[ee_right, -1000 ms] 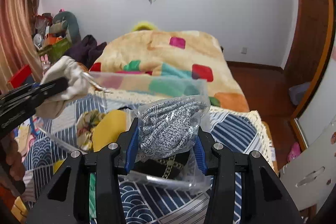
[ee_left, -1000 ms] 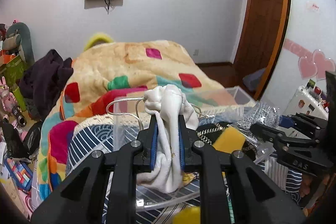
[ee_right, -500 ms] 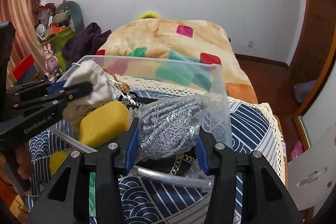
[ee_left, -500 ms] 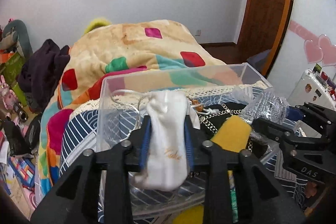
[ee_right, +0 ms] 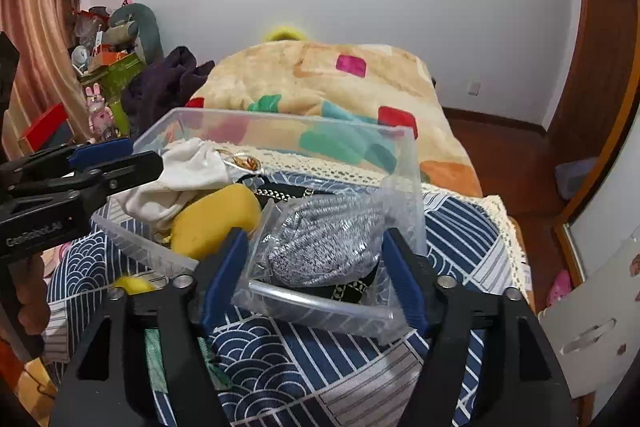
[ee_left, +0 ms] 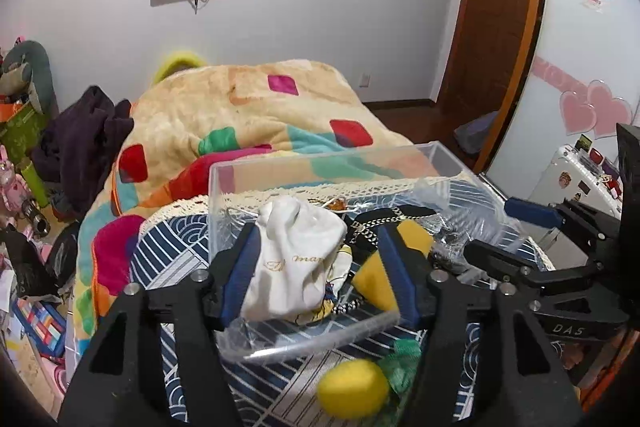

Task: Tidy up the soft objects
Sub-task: 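Place the bagged knit item into the box with the right tool while the left tool places the drawstring bag, then grasp the green knit glove with the right tool while the left tool grasps the yellow felt ball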

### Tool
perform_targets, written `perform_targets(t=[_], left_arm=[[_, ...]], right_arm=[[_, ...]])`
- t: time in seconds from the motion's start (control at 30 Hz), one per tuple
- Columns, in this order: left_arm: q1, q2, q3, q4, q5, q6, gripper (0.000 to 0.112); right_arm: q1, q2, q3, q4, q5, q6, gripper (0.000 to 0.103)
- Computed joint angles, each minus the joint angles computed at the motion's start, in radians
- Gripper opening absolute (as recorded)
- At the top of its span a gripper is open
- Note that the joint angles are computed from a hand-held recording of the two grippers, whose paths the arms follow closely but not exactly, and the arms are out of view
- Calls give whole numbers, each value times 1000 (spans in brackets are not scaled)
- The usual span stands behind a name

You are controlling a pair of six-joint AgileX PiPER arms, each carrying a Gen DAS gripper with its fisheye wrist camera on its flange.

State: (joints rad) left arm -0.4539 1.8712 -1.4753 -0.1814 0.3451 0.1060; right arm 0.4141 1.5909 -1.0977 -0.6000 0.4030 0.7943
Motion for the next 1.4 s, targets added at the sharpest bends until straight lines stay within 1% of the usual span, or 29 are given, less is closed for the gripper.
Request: perform_targets(t=[0.03, 0.1, 0.17, 0.2, 0.27, 0.3, 0.4, 0.5, 0.57, 0.67, 0.7, 0.77, 0.83, 0.9, 0.93, 0.97, 1.0, 1.07, 1.1, 1.13, 1.17, 1.2, 1.23, 1.27, 1.3, 1.37, 1.4], left_arm=[[-6, -24, 30, 36, -23, -32, 68], [-19, -59, 72, 133, -58, -121, 74], [-25, -94, 116, 181, -90, -165, 79], [-24, -110, 136, 172, -102, -159, 81], [-14, -146, 180, 98, -122, -93, 88], [-9, -163, 203, 62, -130, -61, 89], [-1, -196, 249, 17, -137, -14, 92], [7, -223, 300, -29, -135, 35, 95], [20, -234, 329, -113, -121, 114, 95], [40, -243, 370, -194, -101, 201, 95], [42, -245, 379, -200, -97, 208, 95], [49, -242, 398, -202, -86, 217, 95], [47, -234, 412, -172, -81, 200, 95], [41, -222, 420, -104, -81, 142, 95], [41, -214, 421, -105, -77, 146, 95], [45, -204, 420, -141, -70, 182, 95], [46, -198, 417, -161, -66, 198, 95], [50, -179, 408, -236, -62, 270, 95], [47, -170, 401, -252, -61, 285, 95], [42, -160, 395, -251, -64, 283, 93], [34, -149, 387, -241, -67, 273, 88], [28, -140, 376, -228, -64, 263, 86], [22, -129, 365, -224, -58, 259, 82], [15, -117, 352, -233, -48, 267, 79], [10, -108, 342, -238, -42, 272, 77], [-6, -88, 326, -201, -44, 240, 71], [-10, -79, 318, -201, -42, 243, 69]], right_arm=[[9, -11, 9, -45, 0, 43, 76], [25, -30, 19, -121, 4, 117, 78], [46, -51, 27, -199, 13, 193, 82], [55, -58, 30, -227, 15, 223, 83], [72, -80, 44, -279, 7, 273, 84], [79, -89, 51, -294, 2, 286, 84], [102, -108, 76, -341, -9, 337, 87], [117, -111, 105, -347, -41, 359, 88], [129, -98, 116, -339, -55, 361, 88], [140, -69, 125, -297, -76, 333, 88], [142, -66, 131, -280, -83, 319, 88], [142, -35, 125, -193, -102, 236, 88], [144, 0, 117, -131, -116, 178, 88], [145, 23, 110, -44, -127, 90, 88], [146, 47, 98, -26, -128, 69, 88], [148, 54, 97, -13, -125, 54, 88], [145, 68, 90, 33, -127, 3, 88], [135, 80, 93, 143, -143, -102, 86], [126, 86, 92, 220, -150, -180, 86], [120, 91, 94, 272, -158, -233, 79], [118, 88, 104, 290, -166, -253, 69], [114, 86, 110, 345, -173, -312, 63], [119, 85, 117, 367, -180, -336, 54], [124, 82, 123, 349, -179, -321, 52], [131, 75, 135, 291, -185, -271, 51], [145, 62, 152, 166, -184, -155, 43], [150, 53, 162, 122, -186, -113, 42]])
